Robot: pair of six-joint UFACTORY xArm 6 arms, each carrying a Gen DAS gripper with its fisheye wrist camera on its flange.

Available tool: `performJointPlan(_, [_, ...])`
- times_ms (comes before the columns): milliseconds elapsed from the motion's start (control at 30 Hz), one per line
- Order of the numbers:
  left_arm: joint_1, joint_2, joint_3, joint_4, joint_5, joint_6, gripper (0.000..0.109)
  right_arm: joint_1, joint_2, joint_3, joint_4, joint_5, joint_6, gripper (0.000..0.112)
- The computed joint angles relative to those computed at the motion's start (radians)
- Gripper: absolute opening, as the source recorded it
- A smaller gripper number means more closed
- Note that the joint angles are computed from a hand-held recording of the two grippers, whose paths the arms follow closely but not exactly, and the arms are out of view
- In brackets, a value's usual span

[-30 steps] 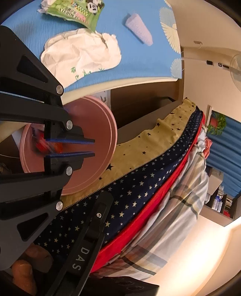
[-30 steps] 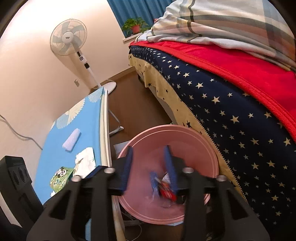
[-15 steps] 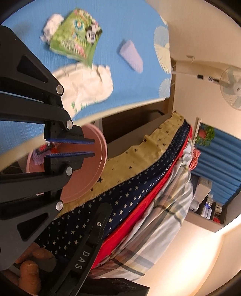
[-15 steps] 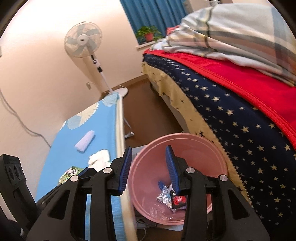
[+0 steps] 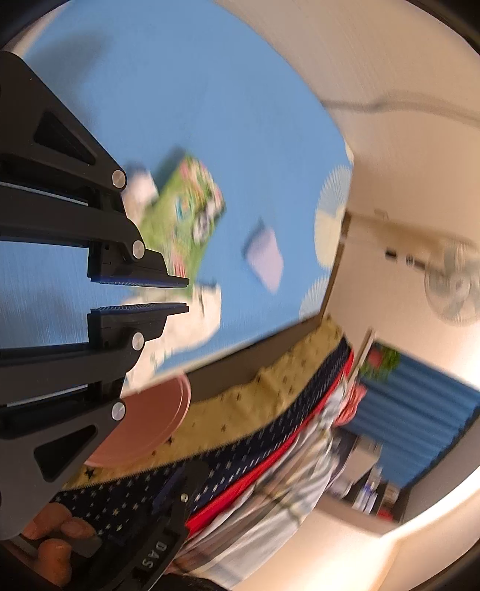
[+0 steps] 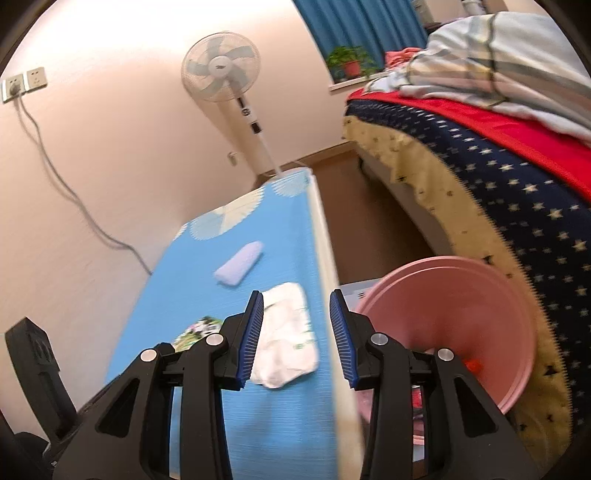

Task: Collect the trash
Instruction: 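Move the left gripper to the crumpled tissue while the right gripper approaches the green panda snack bag, then close the left gripper on the tissue while the right gripper grasps the green snack bag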

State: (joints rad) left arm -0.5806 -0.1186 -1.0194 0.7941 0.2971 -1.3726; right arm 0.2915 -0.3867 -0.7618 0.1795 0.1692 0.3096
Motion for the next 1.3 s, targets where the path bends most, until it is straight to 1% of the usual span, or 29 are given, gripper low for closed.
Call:
performJointPlan(167, [0.034,-0.054,0.074,0.011,0.041,-0.083,0.009,0.067,0.071,-0.038,0.122,-0.023,-0.094,0.037])
performJointPlan(233, [0.046,-0.064,0.099,0.001,0.043,-0.103,0.019,0.092,0.104,-0.056,0.195,-0.024,-0.145,0.037])
performJointPlan(267, [0.050,-0.065,0.108,-0.002,0.044,-0.113,0.030,0.103,0.117,-0.064,0.228,-0.023,-0.168,0.037])
performJointPlan(300, [0.057,-0.065,0.117,-0.008,0.043,-0.122,0.035,0.114,0.133,-0.074,0.270,-0.020,-0.200,0.037])
performJointPlan(333, [0.058,-0.063,0.120,-0.012,0.045,-0.126,0.036,0.123,0.142,-0.078,0.294,-0.019,-0.219,0.039])
performJointPlan(467, [0.076,-0.056,0.140,-0.032,0.017,-0.130,0.036,0.153,0.195,-0.114,0.395,0.000,-0.299,0.039])
performJointPlan(567, [0.080,-0.042,0.136,-0.035,0.010,-0.128,0.036,0.165,0.228,-0.136,0.431,0.008,-0.331,0.039])
performJointPlan(967, [0.088,0.017,0.111,-0.068,-0.044,-0.084,0.036,0.180,0.315,-0.196,0.497,0.044,-0.383,0.039])
performJointPlan(1133, [0.084,0.040,0.094,-0.090,-0.046,-0.055,0.036,0.184,0.339,-0.215,0.519,0.059,-0.407,0.039])
performJointPlan(1233, [0.086,0.048,0.094,-0.105,-0.055,-0.041,0.036,0.187,0.348,-0.222,0.531,0.062,-0.417,0.036])
performJointPlan(1300, [0.086,0.052,0.096,-0.123,-0.066,-0.024,0.027,0.189,0.353,-0.229,0.543,0.067,-0.434,0.030])
